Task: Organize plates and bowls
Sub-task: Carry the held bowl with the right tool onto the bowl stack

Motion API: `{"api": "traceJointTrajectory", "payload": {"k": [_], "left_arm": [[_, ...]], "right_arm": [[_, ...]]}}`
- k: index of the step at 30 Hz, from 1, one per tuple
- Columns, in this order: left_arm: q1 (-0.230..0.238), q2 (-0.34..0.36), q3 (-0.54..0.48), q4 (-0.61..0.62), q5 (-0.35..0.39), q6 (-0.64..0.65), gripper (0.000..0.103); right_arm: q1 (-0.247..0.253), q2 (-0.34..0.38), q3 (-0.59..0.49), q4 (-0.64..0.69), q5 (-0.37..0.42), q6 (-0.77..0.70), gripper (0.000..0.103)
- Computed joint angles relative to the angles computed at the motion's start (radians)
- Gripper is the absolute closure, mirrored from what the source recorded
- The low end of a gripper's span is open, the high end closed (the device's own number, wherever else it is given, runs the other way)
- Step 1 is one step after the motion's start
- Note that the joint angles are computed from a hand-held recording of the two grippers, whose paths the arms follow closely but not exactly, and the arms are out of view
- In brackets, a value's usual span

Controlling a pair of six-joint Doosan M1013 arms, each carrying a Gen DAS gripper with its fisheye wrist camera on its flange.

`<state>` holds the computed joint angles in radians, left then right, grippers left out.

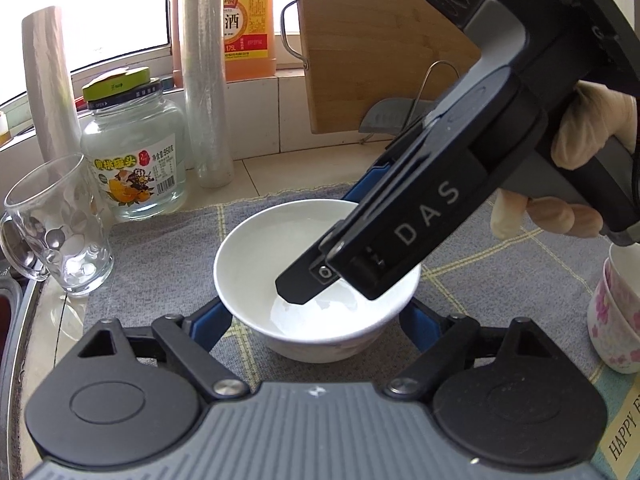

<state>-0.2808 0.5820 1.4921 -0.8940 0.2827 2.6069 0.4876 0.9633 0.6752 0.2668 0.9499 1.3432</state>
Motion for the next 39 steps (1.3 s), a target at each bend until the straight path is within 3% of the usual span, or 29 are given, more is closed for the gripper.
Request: {"api": "traceJointTrajectory", "payload": {"k": [16, 39], "left_arm": [[-0.003, -0.002, -0.002, 0.056, -0.002, -0.035, 0.013], [-0.025, -0.070, 0.050, 0.129, 0.018, -0.067, 0.013]], "right_arm": [[-0.003, -0.011, 0.015, 0.022, -0.009, 0.000, 0.024], [-0.001, -0.154, 0.236, 0.089, -0.128, -0.040, 0.024]]}}
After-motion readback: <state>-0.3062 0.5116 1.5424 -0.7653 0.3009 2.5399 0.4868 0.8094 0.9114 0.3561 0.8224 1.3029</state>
